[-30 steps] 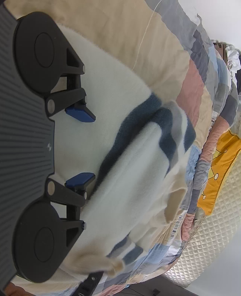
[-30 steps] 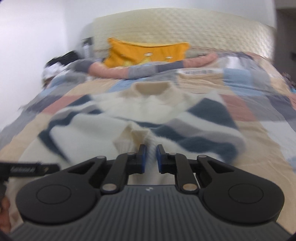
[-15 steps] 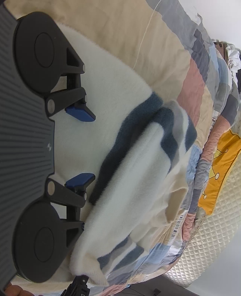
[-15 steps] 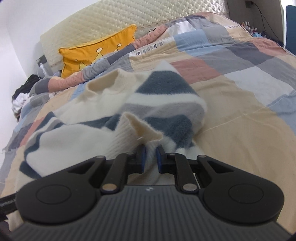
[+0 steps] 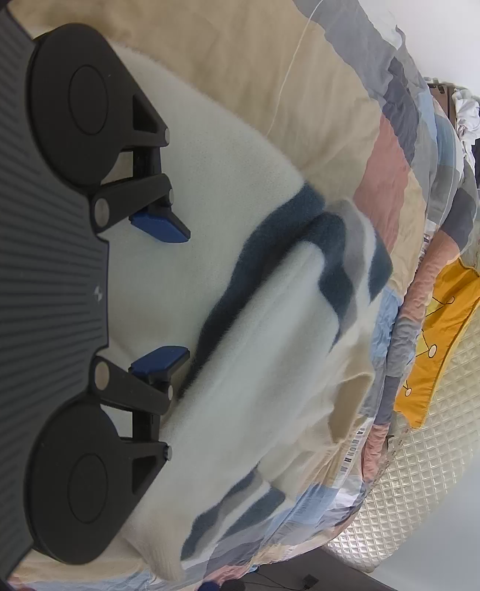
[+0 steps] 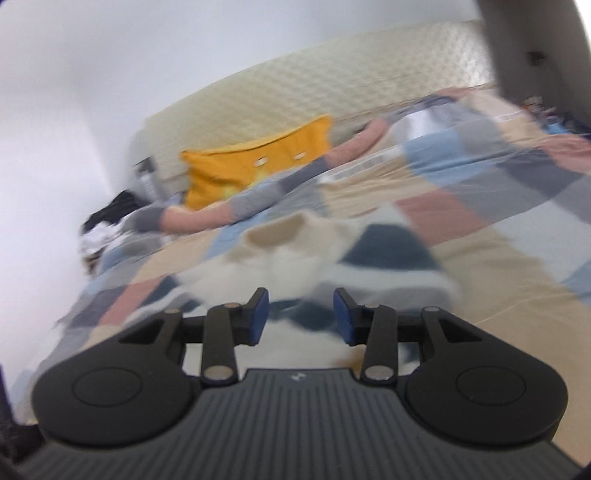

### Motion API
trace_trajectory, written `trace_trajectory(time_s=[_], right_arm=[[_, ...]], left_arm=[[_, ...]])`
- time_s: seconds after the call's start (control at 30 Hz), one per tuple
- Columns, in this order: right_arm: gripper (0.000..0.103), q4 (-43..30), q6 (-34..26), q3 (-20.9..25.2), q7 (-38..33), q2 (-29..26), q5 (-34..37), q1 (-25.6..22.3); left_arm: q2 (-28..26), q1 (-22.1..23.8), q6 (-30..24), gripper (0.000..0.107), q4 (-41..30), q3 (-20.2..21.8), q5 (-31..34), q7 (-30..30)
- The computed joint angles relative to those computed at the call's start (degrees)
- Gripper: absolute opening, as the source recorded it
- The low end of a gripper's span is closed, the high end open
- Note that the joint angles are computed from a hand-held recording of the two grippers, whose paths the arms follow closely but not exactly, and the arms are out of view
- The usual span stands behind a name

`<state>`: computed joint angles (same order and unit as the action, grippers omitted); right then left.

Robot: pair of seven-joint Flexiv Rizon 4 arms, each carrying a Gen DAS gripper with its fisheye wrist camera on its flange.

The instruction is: Fold large clothes

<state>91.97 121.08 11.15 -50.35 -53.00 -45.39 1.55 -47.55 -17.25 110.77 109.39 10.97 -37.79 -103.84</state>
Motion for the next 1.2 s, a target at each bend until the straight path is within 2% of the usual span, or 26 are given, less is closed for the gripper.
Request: trace_trajectory(time_s=[0.13,0.2,0.27,0.3,0.4,0.47,0.6,0.67,0.77,0.83,0.9,0.97,1.03,1.1,1.17,1.2], right_arm=[[0.038,-5.0,-10.01,11.14,7.21,-5.28,-19.88,-9.04],[0.035,-5.96,-17.92,16.41,5.8,-7.11,-23.37,-11.47],[0.035,-5.87,-24.9,17.18,3.66,-6.89,-22.81,-10.96],[0.034,-6.05,-26.51,18.12,2.12,-7.45,-22.04,-11.19],[0.034,-5.28,-25.42,17.87,1.74,-7.39,-19.21,-10.99],[0.035,-4.28,-24.79,16.94,1.74,-6.44,-17.6,-10.4],[0.036,-1.51,-26.79,21.15,-1.01,-5.37,-14.04,-13.35],[0.036,0.77,-26.7,22.47,-1.06,-3.87,-11.67,-15.16],[0.036,4.44,-27.5,23.58,-1.14,-0.92,-8.4,-17.64],[0.036,7.32,-25.19,19.29,0.41,2.86,-6.44,-16.12],[0.039,9.86,-22.77,14.25,2.22,6.24,-3.66,-13.6],[0.039,11.56,-21.44,11.19,3.09,8.15,-0.63,-12.01],[0.039,12.8,-21.24,6.82,4.84,9.98,3.34,-8.88],[0.04,12.93,-22.42,7.5,5.34,9.75,6.09,-9.73],[0.041,11.78,-27.15,10.53,5.62,8.76,8.4,-11.88],[0.049,11.36,-29.25,11.39,6.26,8.47,10.07,-12.38]], left_arm=[[0.0,0.27,0.16,0.069,0.02,-0.21,0.24,-0.22],[0.19,0.97,0.44,0.069,0.21,-0.89,0.4,-0.78],[0.32,1.58,0.01,0.069,0.2,-1.2,0.74,-0.82],[0.39,2.02,-0.28,0.069,0.18,-1.49,1.09,-0.84],[0.4,3.3,-0.56,0.073,0.09,-2.41,2.55,-1.1],[0.09,2.69,-1.69,0.074,-0.59,-1.35,2.73,-0.54],[0.95,2.97,-2.89,0.074,-0.3,-0.63,3.39,-1.04],[1.49,0.05,-3.23,0.074,0.71,3.01,1.51,-1.69],[3.46,-1.71,-2.46,0.074,3.88,5.76,-0.14,-3.47],[3.07,-7.81,-3.6,0.075,5.35,12.29,-6.88,-4.15],[4.0,-9.49,-4.01,0.075,7.46,14.45,-9.84,-5.72],[6.47,-6.41,-3.47,0.076,9.85,11.88,-8.77,-6.38],[9.05,-1.32,-2.87,0.076,12.36,7.16,-6.26,-7.51],[10.82,4.84,-1.96,0.076,14.4,1.46,-2.72,-9.63],[11.13,6.71,-3.19,0.076,14.98,-0.19,-1.49,-10.75],[11.49,9.47,-3.09,0.076,15.38,-2.6,0.55,-11.59]])
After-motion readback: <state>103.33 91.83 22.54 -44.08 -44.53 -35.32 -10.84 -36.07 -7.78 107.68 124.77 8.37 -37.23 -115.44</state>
